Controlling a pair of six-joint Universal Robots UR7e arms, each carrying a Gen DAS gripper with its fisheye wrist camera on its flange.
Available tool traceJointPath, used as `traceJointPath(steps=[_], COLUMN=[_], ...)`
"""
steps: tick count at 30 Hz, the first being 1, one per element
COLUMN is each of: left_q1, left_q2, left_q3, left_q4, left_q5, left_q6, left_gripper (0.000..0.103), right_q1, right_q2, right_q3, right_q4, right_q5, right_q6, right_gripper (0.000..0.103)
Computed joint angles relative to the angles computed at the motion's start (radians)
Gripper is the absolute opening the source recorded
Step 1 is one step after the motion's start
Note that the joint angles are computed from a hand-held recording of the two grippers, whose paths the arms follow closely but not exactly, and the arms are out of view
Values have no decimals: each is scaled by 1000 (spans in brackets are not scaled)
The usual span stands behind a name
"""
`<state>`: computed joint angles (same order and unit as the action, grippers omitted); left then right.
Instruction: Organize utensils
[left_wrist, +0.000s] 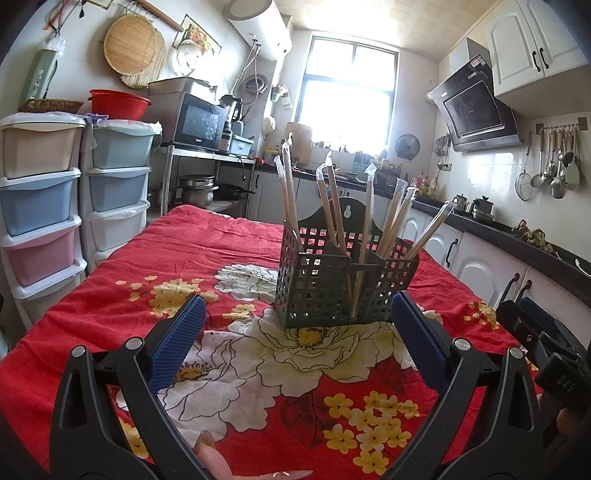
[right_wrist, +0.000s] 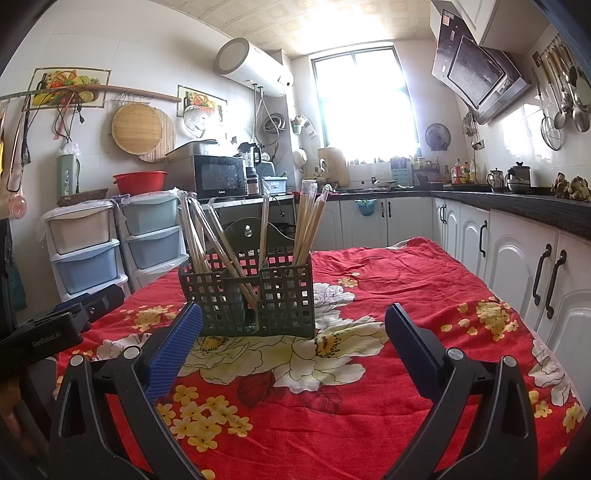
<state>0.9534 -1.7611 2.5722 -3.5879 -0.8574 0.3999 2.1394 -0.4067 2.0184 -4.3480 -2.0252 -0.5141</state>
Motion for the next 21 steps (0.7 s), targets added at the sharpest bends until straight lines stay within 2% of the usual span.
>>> traceJointPath(steps=[21], left_q1=[19], left_q2=[-12], left_q3=[-10], left_q4=[79], left_q5=[-23], left_q6=[-54], left_gripper=[92], right_q1=[3], right_q2=[-2], right_q3=[3], right_q4=[-16], right_q5=[-13], right_q6=[2], right_gripper=[97])
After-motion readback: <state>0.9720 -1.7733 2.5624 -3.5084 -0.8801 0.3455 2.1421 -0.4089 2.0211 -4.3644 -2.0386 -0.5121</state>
